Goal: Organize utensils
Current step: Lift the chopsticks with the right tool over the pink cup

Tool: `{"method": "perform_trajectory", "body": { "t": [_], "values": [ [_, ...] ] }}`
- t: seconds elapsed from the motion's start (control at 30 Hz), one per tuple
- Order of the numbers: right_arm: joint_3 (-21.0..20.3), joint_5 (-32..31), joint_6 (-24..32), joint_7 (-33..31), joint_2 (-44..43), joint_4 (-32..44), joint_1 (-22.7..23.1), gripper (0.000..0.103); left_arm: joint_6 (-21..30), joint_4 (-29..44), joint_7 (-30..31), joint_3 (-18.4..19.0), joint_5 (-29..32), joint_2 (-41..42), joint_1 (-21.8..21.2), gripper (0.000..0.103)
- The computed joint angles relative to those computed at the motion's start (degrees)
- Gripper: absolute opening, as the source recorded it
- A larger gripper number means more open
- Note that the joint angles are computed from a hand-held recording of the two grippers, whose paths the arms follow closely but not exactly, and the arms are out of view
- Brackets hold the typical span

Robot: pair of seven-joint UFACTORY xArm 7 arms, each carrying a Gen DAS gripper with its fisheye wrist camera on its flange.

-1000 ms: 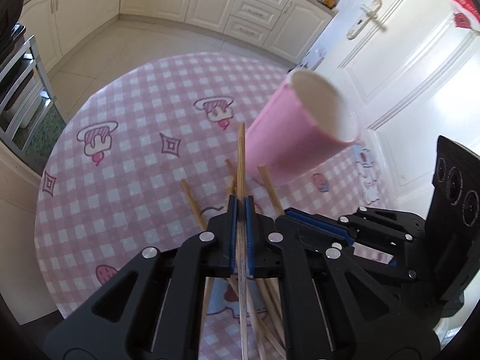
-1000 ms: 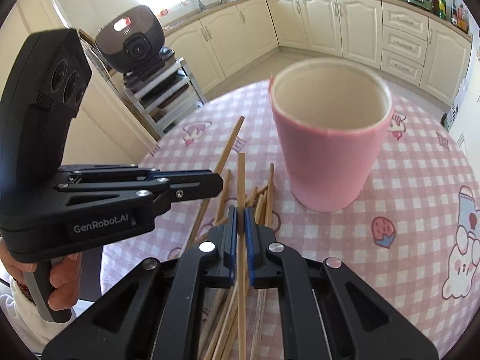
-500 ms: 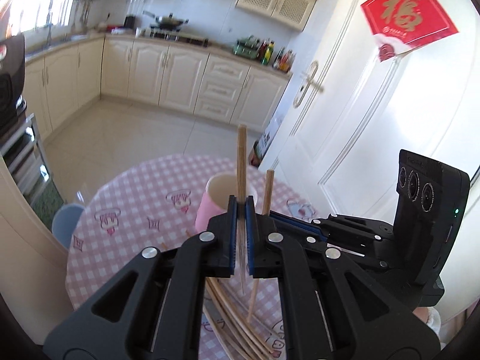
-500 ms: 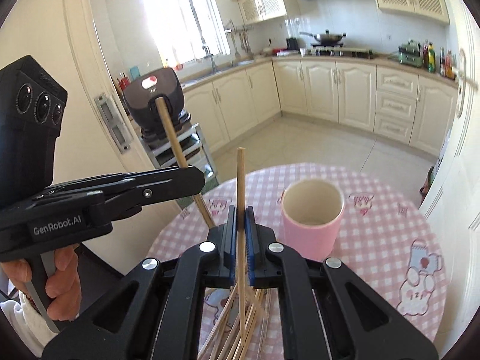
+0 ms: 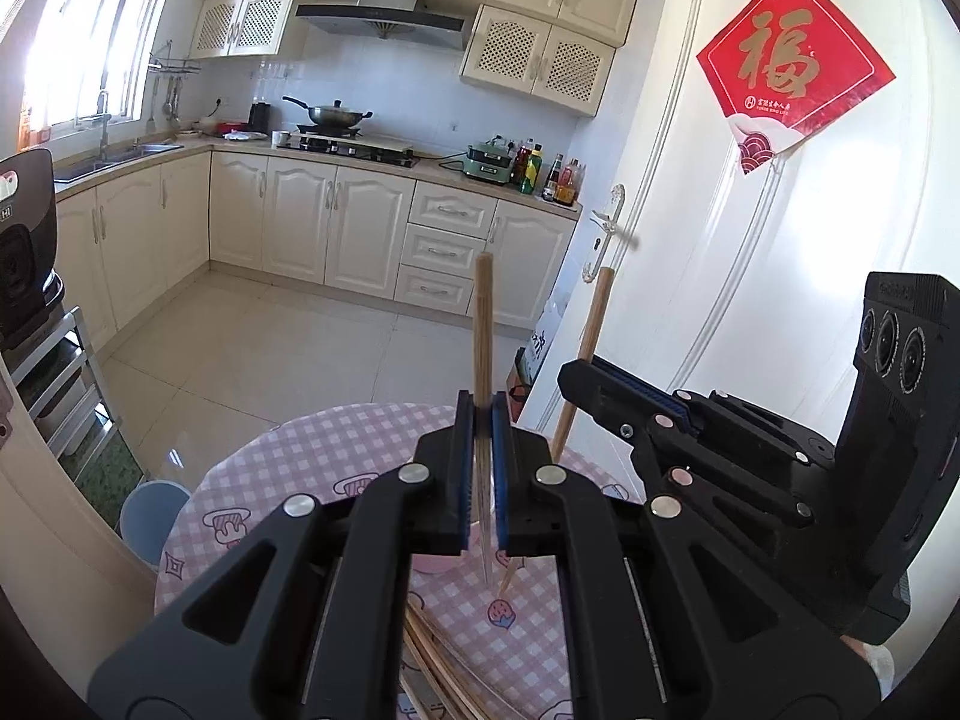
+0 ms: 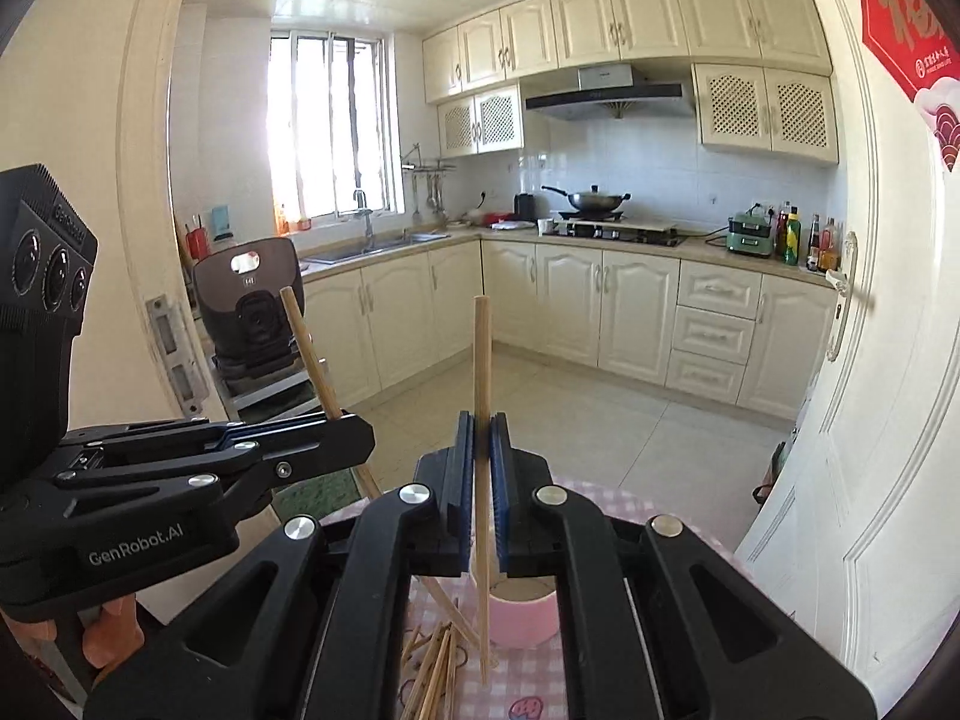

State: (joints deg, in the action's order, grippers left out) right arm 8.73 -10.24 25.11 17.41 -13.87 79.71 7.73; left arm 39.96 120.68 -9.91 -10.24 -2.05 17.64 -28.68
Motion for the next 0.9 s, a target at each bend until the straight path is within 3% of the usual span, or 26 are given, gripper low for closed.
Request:
{"method": "perform_trajectory", "body": {
  "t": [0.23,0.43,0.7,0.9],
  "values": [
    [2.0,-8.3,-7.3,6.6,0.7,-0.3,-4.4,0.004,-3.3,2.9,-2.3,1.3,3.5,1.9,-1.5,0.006],
    [5.3,-19.9,-11.1,15.5,2.2,0.7,-8.8,0.004,-6.1,5.3,-5.5,3.6,8.7,4.7,-3.3,0.006],
    [2.8,-21.1,-11.6,17.0,3.9,-0.1,-6.6,0.004,-6.9,2.4,-5.7,3.8,9.1,5.4,-2.9,0.006],
    [1.2,-18.2,-11.7,15.0,3.8,-1.7,-5.1,0.004,-5.9,1.1,-4.2,2.5,6.5,5.7,-1.5,0.006]
  ]
}}
